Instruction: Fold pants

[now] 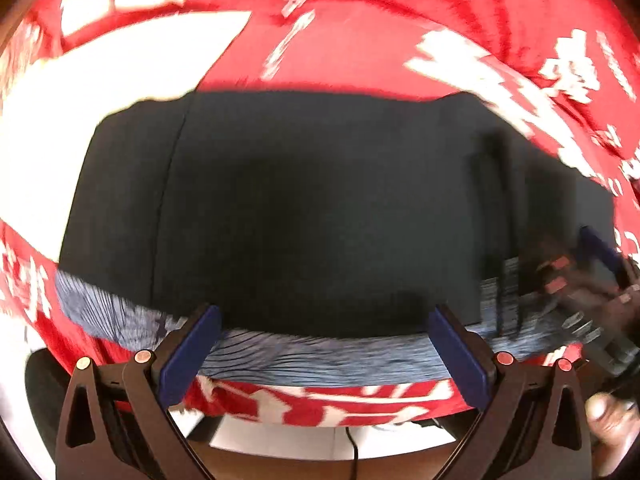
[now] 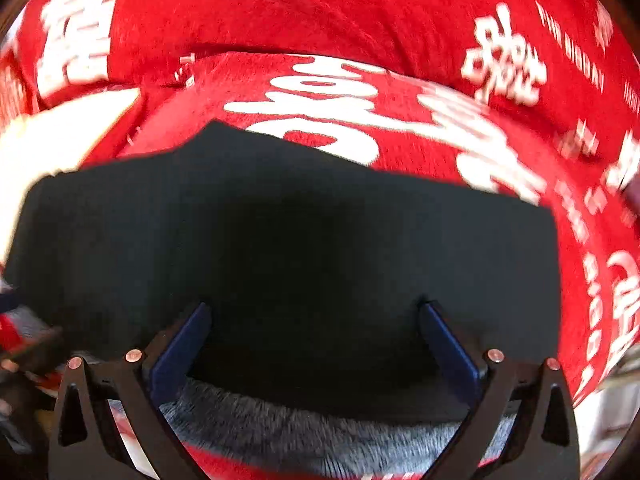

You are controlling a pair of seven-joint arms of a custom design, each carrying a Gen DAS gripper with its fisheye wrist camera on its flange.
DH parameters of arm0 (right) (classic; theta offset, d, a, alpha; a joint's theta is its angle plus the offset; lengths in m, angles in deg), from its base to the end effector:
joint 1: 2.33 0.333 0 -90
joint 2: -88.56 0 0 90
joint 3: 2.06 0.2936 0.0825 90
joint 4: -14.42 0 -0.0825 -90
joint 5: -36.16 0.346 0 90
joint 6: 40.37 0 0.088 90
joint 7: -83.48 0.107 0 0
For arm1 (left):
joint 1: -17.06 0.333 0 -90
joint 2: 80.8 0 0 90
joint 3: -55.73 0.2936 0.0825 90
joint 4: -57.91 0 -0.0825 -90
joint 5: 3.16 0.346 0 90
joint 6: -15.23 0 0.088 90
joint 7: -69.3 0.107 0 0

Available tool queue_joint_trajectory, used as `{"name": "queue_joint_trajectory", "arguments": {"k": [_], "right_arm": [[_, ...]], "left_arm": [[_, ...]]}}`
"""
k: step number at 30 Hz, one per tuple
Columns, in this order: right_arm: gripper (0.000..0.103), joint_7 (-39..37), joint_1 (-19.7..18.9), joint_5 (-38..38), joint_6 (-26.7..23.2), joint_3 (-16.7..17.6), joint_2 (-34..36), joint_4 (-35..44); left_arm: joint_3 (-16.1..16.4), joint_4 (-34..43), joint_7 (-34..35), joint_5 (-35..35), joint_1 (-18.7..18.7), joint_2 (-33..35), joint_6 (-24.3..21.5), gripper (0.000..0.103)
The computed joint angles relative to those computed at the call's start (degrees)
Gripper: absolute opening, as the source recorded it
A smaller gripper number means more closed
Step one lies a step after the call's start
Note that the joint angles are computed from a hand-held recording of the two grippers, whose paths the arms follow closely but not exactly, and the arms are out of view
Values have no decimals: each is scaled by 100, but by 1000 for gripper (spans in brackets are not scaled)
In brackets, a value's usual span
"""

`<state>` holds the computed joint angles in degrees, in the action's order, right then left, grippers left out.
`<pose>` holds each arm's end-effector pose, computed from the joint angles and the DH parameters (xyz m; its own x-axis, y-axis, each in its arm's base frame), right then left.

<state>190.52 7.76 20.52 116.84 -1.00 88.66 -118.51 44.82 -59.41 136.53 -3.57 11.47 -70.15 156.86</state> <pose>0.5035 0.1101 0.3880 0.1091 -0.9911 0.0757 -0.8954 -0.1311 -0.4255 0.5470 -0.1585 0.3771 0.1072 -0.9857 0.1300 -0.9698 -0.1325 -0.2046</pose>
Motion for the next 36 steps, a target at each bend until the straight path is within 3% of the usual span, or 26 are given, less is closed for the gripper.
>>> {"name": "queue_joint_trajectory", "arguments": {"k": [2,4,7,10,11,13,18,21,24,26,28,32,33,36], "right_arm": [[103,111,-66,-26,89,54,121,97],[103,-210,9,473,-127,-16,218,321],[103,-126,100,457,-530,-14,235,511],[103,371,104,129,-54,-39,12,38],[103,751,68,-209,361,-52,-39,-190],[103,1092,27,-669,497,-30,26,-180],[103,543,76,-23,-208,7,153,240],[103,456,78,-51,26,-27,98,83],[103,11,69,371,-268,-7,-5,177],[103,-78,64,334,127,27,-213,37],[103,-557,120,437,274,114,-205,178],[103,-3098,353,2412,-191,294,333,1050],[103,-3949,344,3052,-502,394,581,1444],[103,-5233,283,3877,-1557,567,1284,2563]], "left_arm": [[0,-270,160,-323,130,-138,213,103],[27,-493,267,-412,178,-325,450,103],[137,-639,106,-157,175,-426,633,103],[127,-554,247,-399,261,-244,591,103],[109,-571,435,-551,324,-218,619,103],[97,-558,486,-545,325,-213,677,103],[68,-515,594,-639,338,-144,743,103],[47,-573,655,-670,340,-179,797,103],[33,-641,876,-774,381,-250,820,103],[37,-735,958,-874,386,-354,867,103],[88,-828,880,-746,351,-480,884,103],[192,-1182,935,-634,347,-844,1106,103],[223,-1215,920,-595,346,-874,1127,103],[317,-1391,829,-432,367,-1016,1213,103]]}}
